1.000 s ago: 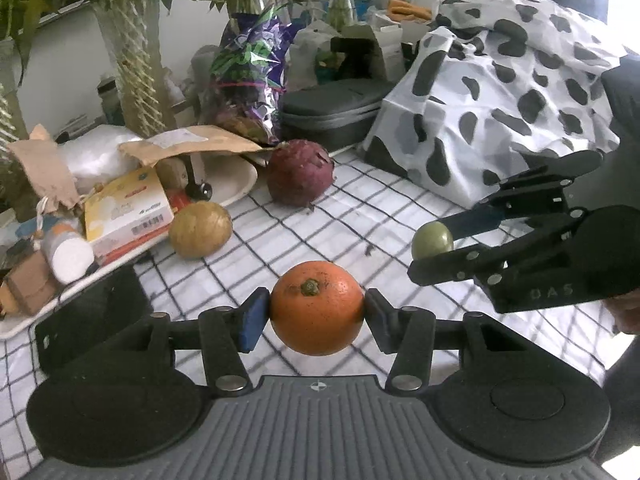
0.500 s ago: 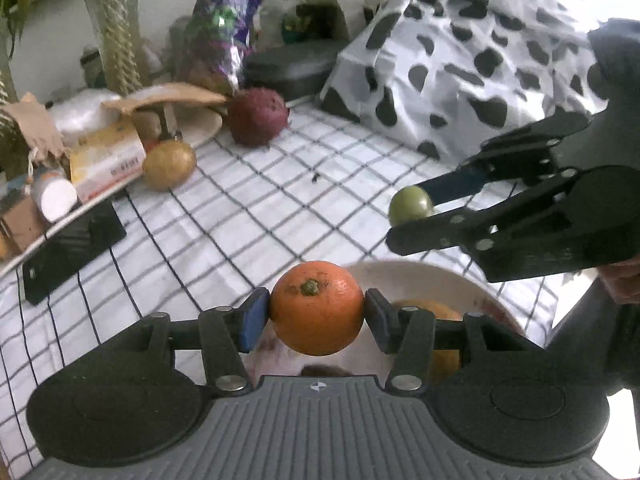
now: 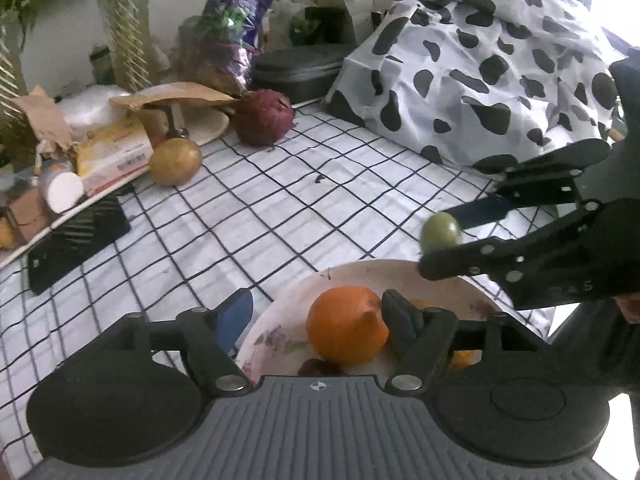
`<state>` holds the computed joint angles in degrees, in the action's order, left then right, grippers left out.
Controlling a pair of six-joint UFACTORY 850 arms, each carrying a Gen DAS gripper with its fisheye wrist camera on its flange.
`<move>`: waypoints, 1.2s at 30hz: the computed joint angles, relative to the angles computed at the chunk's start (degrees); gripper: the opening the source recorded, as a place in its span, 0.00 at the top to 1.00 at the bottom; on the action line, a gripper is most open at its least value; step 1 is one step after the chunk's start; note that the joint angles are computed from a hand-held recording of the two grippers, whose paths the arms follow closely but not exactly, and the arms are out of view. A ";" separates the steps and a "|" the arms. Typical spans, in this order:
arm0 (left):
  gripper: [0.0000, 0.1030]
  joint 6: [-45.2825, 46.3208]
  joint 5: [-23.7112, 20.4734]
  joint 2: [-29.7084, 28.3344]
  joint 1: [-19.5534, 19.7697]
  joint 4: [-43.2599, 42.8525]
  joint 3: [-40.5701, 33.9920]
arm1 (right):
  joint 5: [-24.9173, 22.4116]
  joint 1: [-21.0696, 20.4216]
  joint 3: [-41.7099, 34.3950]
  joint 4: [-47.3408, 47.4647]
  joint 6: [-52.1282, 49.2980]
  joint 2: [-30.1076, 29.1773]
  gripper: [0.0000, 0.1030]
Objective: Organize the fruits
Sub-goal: 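Carry both fruits onto the plate and open both tools, then move both open tools from the plate toward the passion fruit and dragon fruit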
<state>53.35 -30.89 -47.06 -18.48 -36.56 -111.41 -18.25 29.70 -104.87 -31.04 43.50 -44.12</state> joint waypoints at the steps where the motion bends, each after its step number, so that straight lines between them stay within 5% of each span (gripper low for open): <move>1: 0.32 -0.67 1.46 0.88 -0.12 0.75 1.34 | 0.11 0.09 0.85 0.04 0.22 0.54 0.60; 12: 0.32 -6.12 10.00 9.15 -0.83 3.91 13.56 | 1.04 2.36 10.36 2.37 -2.66 6.39 0.60; 24: 0.32 -7.80 12.82 13.92 -1.55 2.20 20.80 | -0.95 4.08 10.55 3.63 -7.22 6.23 0.60; 28: 0.32 -7.70 13.04 14.40 -1.75 2.34 21.65 | -0.23 4.73 11.79 -3.87 -0.72 7.07 0.22; 36: 0.32 -8.91 12.94 14.26 -1.81 2.84 21.48 | 1.99 4.62 13.81 -13.70 10.75 8.64 0.08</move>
<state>44.45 -17.95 -32.79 -20.29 -33.72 -89.92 -16.27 34.32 -91.06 -44.74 54.25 -35.48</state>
